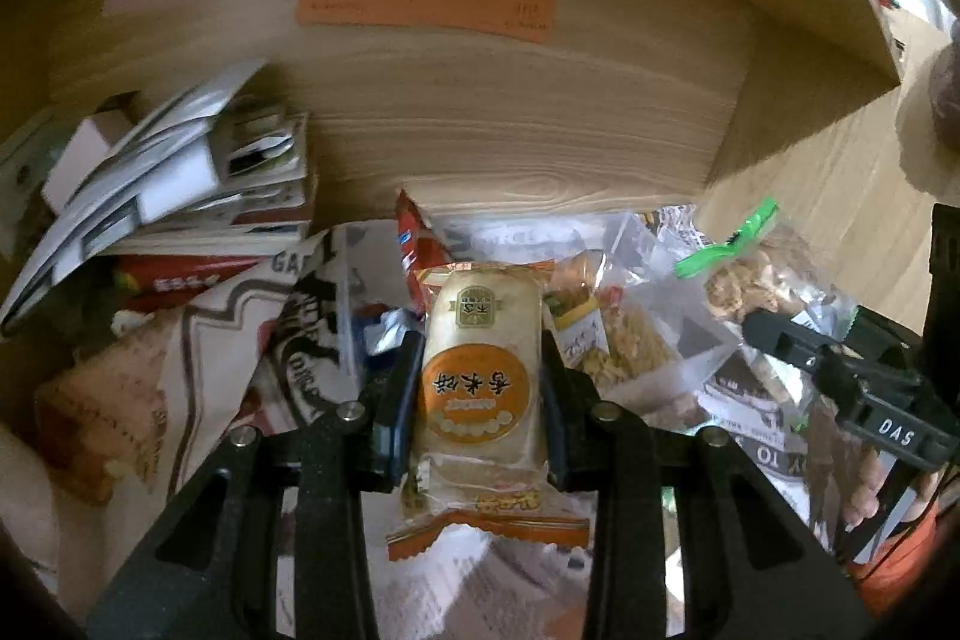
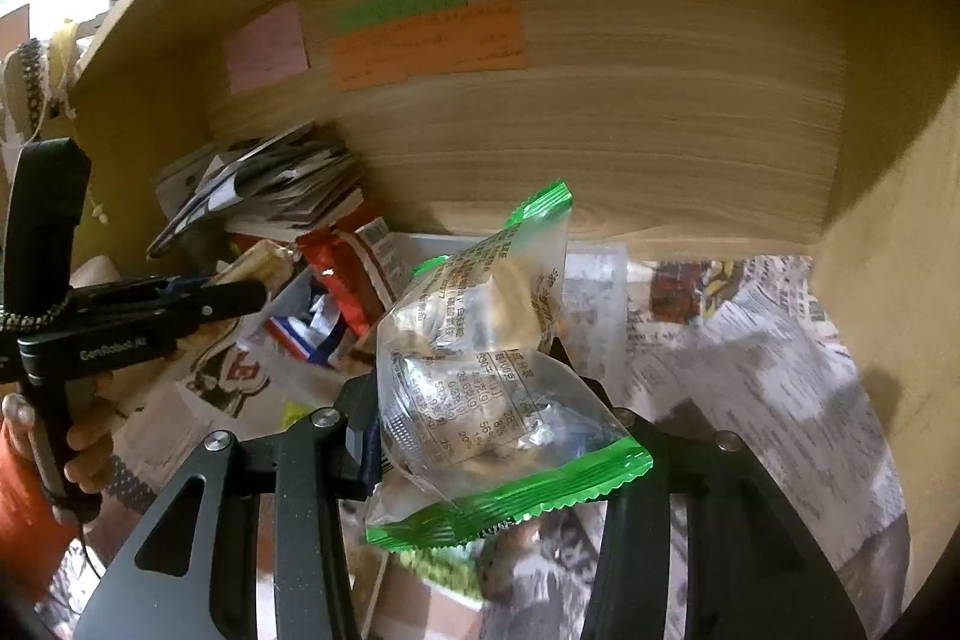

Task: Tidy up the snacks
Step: 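Grasp the green-edged snack bag with the right tool while the left grasps the round cake pack, then drop the green-edged bag into the clear box with the right tool while the left drops the cake pack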

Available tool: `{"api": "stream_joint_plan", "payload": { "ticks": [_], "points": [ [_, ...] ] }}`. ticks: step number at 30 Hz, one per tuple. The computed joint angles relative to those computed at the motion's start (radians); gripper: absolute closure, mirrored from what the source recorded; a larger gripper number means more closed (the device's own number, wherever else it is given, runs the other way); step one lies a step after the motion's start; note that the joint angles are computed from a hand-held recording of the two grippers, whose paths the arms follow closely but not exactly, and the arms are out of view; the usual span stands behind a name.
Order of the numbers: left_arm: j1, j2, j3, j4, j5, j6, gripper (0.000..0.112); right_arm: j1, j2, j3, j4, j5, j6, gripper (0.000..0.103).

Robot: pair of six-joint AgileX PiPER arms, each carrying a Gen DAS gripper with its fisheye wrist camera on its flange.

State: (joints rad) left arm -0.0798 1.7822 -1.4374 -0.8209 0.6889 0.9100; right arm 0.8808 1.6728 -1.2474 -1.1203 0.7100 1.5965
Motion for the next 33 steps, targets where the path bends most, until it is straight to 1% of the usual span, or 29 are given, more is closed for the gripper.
{"api": "stream_joint_plan", "payload": {
  "ticks": [5,11,17,21,23,26,28,29,31,33],
  "points": [
    [-0.041,0.079,-0.125,0.061,0.030,-0.103,0.077,-0.059,0.039,-0.060,0.064,-0.049,-0.098,0.062],
    [-0.093,0.141,-0.238,0.112,0.042,-0.175,0.077,-0.107,0.087,-0.120,0.125,-0.069,-0.193,0.062],
    [-0.153,0.228,-0.357,0.216,0.053,-0.288,0.077,-0.151,0.140,-0.170,0.196,-0.083,-0.285,0.062],
    [-0.175,0.317,-0.483,0.282,0.091,-0.379,0.077,-0.178,0.167,-0.185,0.244,-0.096,-0.334,0.062],
    [-0.184,0.349,-0.527,0.308,0.099,-0.417,0.077,-0.187,0.180,-0.195,0.274,-0.098,-0.366,0.061],
    [-0.192,0.392,-0.587,0.327,0.131,-0.448,0.077,-0.191,0.191,-0.202,0.291,-0.096,-0.389,0.060],
    [-0.195,0.397,-0.589,0.332,0.136,-0.447,0.077,-0.188,0.197,-0.207,0.284,-0.081,-0.383,0.058],
    [-0.199,0.394,-0.582,0.336,0.131,-0.445,0.075,-0.186,0.198,-0.208,0.282,-0.073,-0.380,0.056],
    [-0.203,0.367,-0.537,0.330,0.105,-0.423,0.067,-0.185,0.193,-0.204,0.284,-0.072,-0.372,0.051],
    [-0.199,0.330,-0.484,0.305,0.078,-0.391,0.059,-0.180,0.183,-0.194,0.268,-0.070,-0.348,0.043]
  ]
}}
